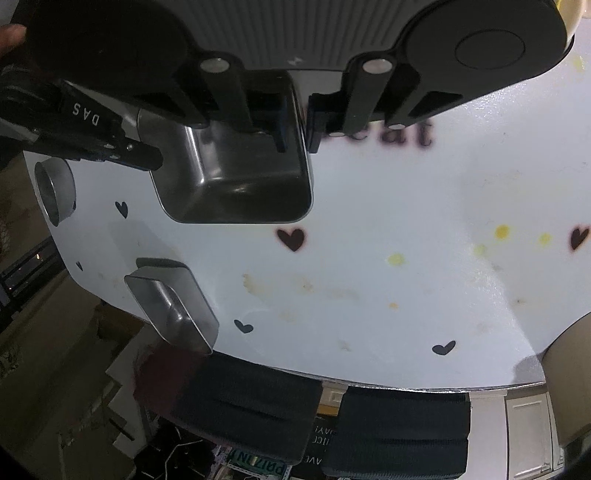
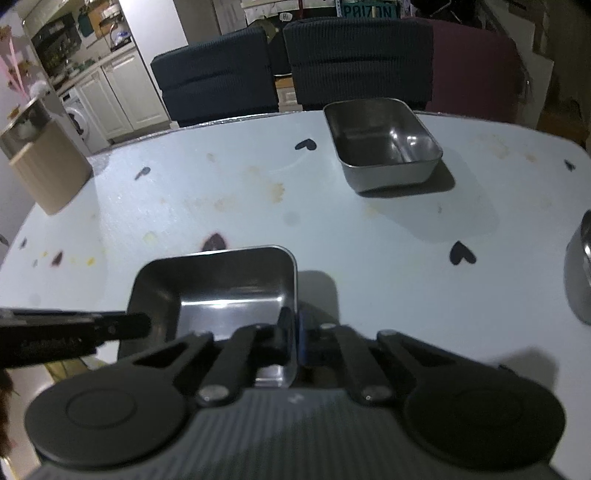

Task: Organize plates and bowls
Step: 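Move both grippers to the square steel tray and close on its rim, then lift the square steel tray with both grippers and carry it toward the nested bowls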

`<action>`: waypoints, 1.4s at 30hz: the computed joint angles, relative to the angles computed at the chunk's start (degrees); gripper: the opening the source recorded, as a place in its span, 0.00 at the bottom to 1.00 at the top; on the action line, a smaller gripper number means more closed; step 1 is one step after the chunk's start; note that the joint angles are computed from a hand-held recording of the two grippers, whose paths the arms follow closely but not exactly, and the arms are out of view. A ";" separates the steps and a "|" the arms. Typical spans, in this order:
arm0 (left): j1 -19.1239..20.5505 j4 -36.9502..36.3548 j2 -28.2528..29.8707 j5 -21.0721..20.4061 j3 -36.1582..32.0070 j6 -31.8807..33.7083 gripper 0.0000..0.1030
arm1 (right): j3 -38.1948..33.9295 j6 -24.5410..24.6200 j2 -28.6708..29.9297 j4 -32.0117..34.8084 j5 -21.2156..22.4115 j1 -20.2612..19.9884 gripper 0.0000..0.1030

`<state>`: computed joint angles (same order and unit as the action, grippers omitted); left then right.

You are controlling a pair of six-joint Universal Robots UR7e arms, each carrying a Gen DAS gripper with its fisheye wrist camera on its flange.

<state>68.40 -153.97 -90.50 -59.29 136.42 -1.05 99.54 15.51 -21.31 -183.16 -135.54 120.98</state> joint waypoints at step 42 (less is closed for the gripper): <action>-22.23 22.34 -24.31 0.11 16.28 -17.24 0.10 | 18.81 21.18 -13.77 19.68 -7.23 12.00 0.07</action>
